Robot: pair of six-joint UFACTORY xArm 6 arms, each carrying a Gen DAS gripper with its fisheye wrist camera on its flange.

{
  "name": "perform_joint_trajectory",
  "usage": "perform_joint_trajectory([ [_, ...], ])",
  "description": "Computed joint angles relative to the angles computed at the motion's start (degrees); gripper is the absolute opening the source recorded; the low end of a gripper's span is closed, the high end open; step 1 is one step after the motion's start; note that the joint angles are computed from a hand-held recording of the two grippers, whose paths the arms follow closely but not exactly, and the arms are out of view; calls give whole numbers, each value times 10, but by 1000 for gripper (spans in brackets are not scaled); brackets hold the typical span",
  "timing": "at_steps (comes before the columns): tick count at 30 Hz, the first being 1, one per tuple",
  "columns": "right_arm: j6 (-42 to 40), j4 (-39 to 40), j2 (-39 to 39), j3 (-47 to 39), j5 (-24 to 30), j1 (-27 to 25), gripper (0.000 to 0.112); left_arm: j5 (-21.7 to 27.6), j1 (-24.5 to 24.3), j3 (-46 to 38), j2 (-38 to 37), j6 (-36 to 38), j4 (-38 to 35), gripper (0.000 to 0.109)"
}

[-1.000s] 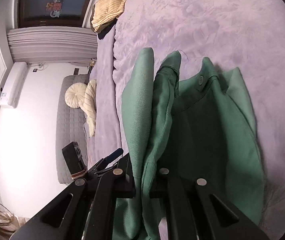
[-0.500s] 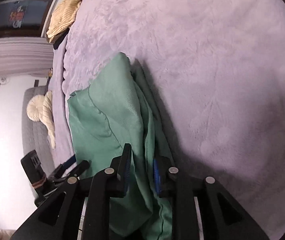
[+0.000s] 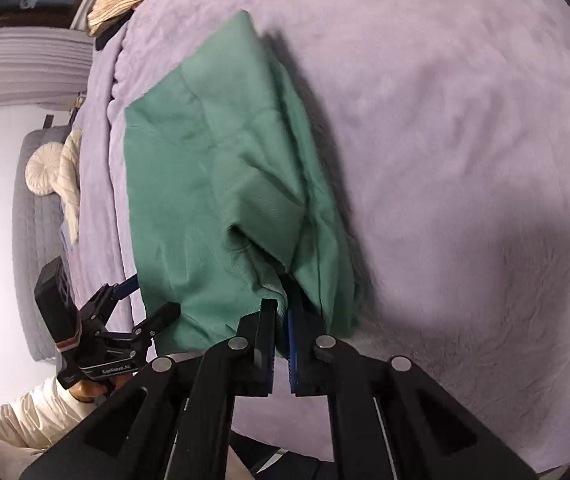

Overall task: Fold small clothes
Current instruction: 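Release the green bundle and pat it flat with both grippers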

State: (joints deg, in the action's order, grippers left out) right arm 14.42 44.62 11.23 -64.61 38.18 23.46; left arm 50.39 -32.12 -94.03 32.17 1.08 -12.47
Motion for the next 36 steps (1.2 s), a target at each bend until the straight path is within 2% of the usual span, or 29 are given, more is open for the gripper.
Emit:
perform_joint_trajectory([
  [3,-25,81,-3,53,-39,11,3,17,11,8,-6,13,-31,103],
  [6,-42,147,-4,73,-77,19,3,27,17,19,-28,15,-21,103],
  [11,42,34,-17,61,-66,17,4,48,35,23,-51,-12,12,103],
  [15,164,-104,-35,45,-55,15,5,47,46,24,-57,-58,43,103],
  [19,271,-254,-51,13,-31,11,10,45,51,20,-60,-97,56,103],
  [29,231,-255,9,-103,14,11,10,49,31,-37,-27,-141,83,103],
  [32,219,-245,27,-123,26,13,23,51,31,-46,-22,-149,82,103],
  [34,213,-241,36,-135,34,14,45,60,31,-56,-15,-161,85,103],
  [36,203,-240,45,-146,40,13,48,70,32,-66,-8,-168,81,103],
])
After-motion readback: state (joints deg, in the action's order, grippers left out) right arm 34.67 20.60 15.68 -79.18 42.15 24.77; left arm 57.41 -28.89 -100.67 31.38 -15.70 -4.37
